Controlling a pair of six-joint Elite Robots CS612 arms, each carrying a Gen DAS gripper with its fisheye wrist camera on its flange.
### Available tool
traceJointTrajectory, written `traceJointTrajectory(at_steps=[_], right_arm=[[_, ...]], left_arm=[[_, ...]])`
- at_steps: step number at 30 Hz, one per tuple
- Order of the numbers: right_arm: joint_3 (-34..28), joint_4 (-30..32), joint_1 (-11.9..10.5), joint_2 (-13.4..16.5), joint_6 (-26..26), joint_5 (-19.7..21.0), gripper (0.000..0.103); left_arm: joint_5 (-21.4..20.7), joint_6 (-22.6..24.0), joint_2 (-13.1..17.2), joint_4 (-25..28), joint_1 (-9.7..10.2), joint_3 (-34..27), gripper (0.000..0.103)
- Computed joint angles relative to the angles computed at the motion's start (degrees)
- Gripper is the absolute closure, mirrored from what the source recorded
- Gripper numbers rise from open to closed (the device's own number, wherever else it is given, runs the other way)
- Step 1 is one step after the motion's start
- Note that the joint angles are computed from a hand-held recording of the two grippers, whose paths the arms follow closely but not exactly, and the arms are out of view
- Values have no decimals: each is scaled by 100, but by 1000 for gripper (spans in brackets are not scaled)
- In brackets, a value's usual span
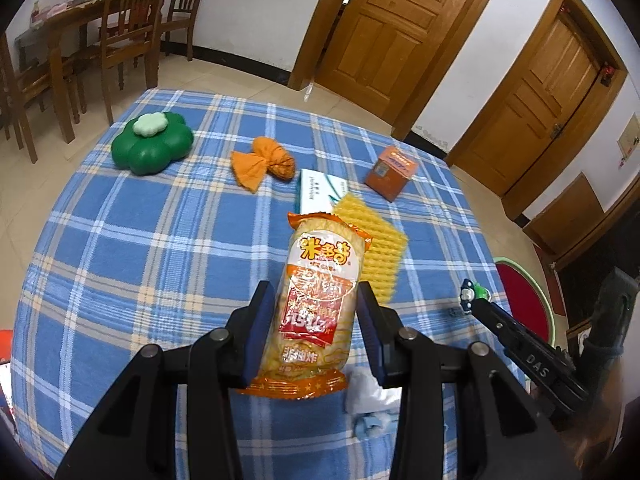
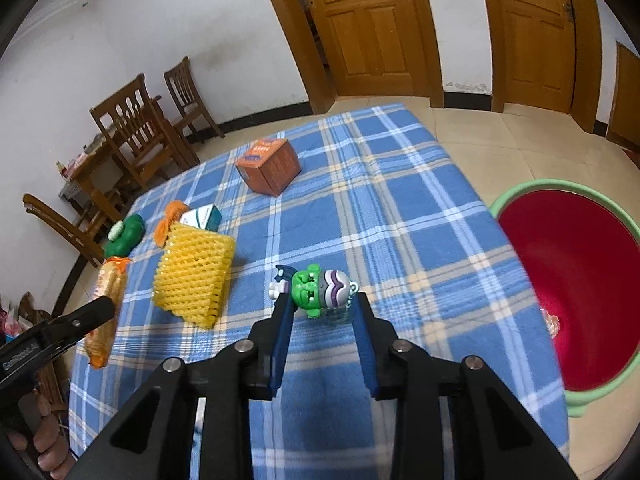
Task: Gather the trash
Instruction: 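Grasp the green toy figure with the right gripper while the left gripper holds the snack bag, then carry the snack bag and green toy in both grippers over the red bucket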
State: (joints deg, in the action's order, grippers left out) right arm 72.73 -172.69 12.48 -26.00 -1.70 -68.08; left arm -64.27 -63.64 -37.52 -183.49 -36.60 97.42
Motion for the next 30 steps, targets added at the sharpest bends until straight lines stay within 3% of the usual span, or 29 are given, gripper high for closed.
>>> traceJointTrajectory(at_steps=[12,22,30], right_arm=[[513,-794,-249,-239,466,85,70],[691,-1246,-462,-315,845,-190,70],[741,-1474,-588,-296,1151,-619,70]], left_arm=[[-301,477,55,38,-57,-331,61],[-806,1187,213,212,-76,-934,61],[-896,1619,388,421,-94,-1437,61]])
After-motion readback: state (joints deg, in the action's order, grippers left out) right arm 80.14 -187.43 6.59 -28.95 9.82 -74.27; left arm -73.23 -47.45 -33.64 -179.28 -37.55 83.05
